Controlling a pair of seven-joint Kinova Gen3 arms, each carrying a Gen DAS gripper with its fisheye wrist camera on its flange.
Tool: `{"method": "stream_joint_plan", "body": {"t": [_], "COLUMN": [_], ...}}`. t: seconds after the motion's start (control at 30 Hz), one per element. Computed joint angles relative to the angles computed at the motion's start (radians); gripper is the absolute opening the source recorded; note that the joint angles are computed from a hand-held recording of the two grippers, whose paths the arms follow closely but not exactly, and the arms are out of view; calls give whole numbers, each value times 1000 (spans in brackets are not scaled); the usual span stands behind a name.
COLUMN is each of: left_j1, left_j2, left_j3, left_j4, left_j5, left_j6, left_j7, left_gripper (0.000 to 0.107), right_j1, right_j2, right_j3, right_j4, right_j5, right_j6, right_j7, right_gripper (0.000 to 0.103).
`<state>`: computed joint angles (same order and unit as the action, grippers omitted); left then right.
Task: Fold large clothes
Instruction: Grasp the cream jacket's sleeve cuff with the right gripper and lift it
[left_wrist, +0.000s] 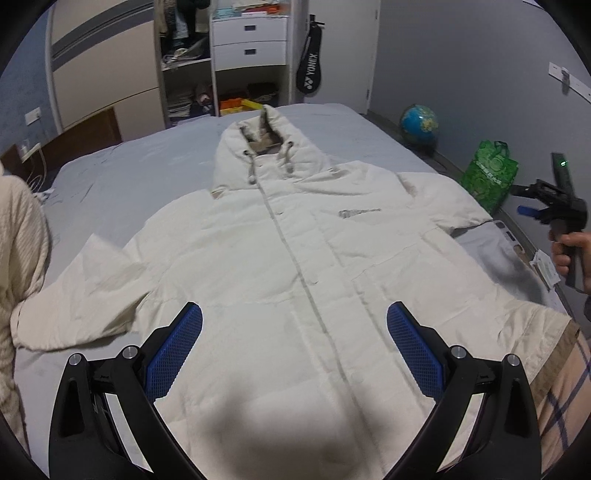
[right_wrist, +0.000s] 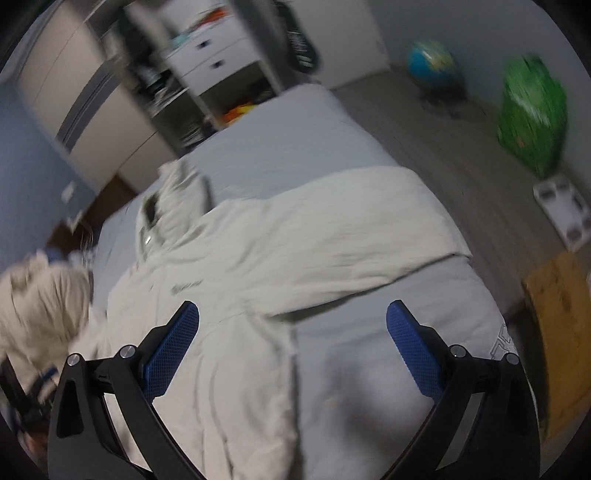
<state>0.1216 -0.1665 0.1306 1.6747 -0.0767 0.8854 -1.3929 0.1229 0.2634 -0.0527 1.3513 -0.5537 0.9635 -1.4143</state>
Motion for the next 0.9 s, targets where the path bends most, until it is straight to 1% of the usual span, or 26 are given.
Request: {"method": "stream_joint_plan", "body": {"t": [0.13,0.2,0.3,0.33,0.37,0.4,0.5,0.6,0.7,0.77,0.8,0.9], "left_j1": [15,28,62,71,77,86,105,119,122,122,128,137], "left_j2": [80,118,187,205,223,244,279,298,335,355,358,358], "left_j3": [9,14,24,21,16,14,2,-8,-13,-13,-13,-15], "left_j4": [-85,-126,-192,-208,-225,-240,-251,-218,-229,-241,-242,-237], "left_j5": [7,0,-44,-42,-33,-34,-29,-20,-1,13,8,3], "left_j6": [22,27,25,23,20,14,-13,-59,-34,-20,-24,-43], "left_j7": [-3,5,23,20,11,12,8,17,18,0,-7,-24], "left_gripper": [97,97,97,97,97,97,97,97,96,97,97,97], "right_j1": [94,139,194,222,233,253,259,285,304,306,300,321], "right_j2": [84,127,193,224,245,270,324,382,405,417,424,460], "right_j3": [9,-2,-18,-30,-28,-46,-47,-79,-111,-118,-116,-128], "right_j4": [-13,-20,-27,-32,-36,-42,-91,-136,-139,-141,-150,-159], "right_j5": [-111,-165,-231,-270,-292,-312,-293,-306,-332,-335,-330,-351], "right_j6": [3,-2,-15,-13,-14,-19,-15,20,-7,-19,-22,-36], "right_j7": [-16,-22,-59,-73,-94,-107,-161,-198,-191,-196,-210,-239], "right_gripper": [97,97,97,97,97,97,97,97,97,97,97,97]}}
